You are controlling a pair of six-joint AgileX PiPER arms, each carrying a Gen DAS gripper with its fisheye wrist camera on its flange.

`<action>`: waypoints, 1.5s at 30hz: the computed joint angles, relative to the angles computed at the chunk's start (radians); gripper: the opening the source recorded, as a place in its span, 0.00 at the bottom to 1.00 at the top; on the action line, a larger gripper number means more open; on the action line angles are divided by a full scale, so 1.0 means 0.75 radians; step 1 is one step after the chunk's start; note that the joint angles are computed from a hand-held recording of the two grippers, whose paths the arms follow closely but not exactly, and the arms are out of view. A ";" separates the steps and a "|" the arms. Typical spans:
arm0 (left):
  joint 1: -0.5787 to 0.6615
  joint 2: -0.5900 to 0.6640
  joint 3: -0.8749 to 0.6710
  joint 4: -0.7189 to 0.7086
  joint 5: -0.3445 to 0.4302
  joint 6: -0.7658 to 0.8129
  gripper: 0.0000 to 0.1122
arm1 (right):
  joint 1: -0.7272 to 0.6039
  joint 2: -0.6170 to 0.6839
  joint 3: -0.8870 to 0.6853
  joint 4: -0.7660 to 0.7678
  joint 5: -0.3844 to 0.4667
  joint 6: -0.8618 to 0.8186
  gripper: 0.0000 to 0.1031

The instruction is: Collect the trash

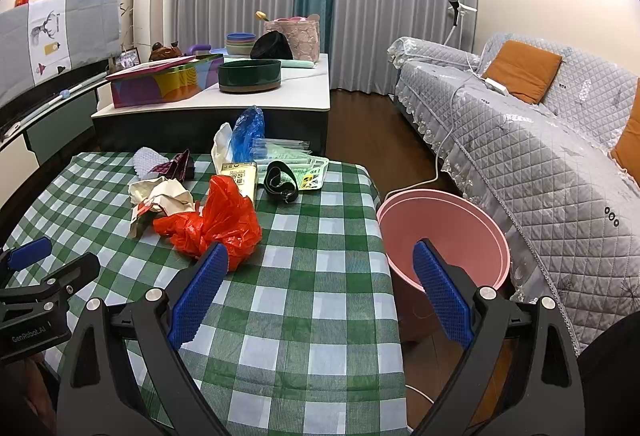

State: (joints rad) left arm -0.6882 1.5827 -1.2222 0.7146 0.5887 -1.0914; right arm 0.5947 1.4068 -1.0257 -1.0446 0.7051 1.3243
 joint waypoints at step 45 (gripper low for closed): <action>0.329 0.635 -0.723 -0.537 0.086 0.420 0.81 | -0.259 0.559 -0.480 0.885 -0.435 -0.870 0.74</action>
State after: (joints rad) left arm -0.4412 2.0590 -1.7648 0.3118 0.6529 -0.7767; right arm 0.4007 1.8259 -1.3857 -0.3810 0.3790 0.6720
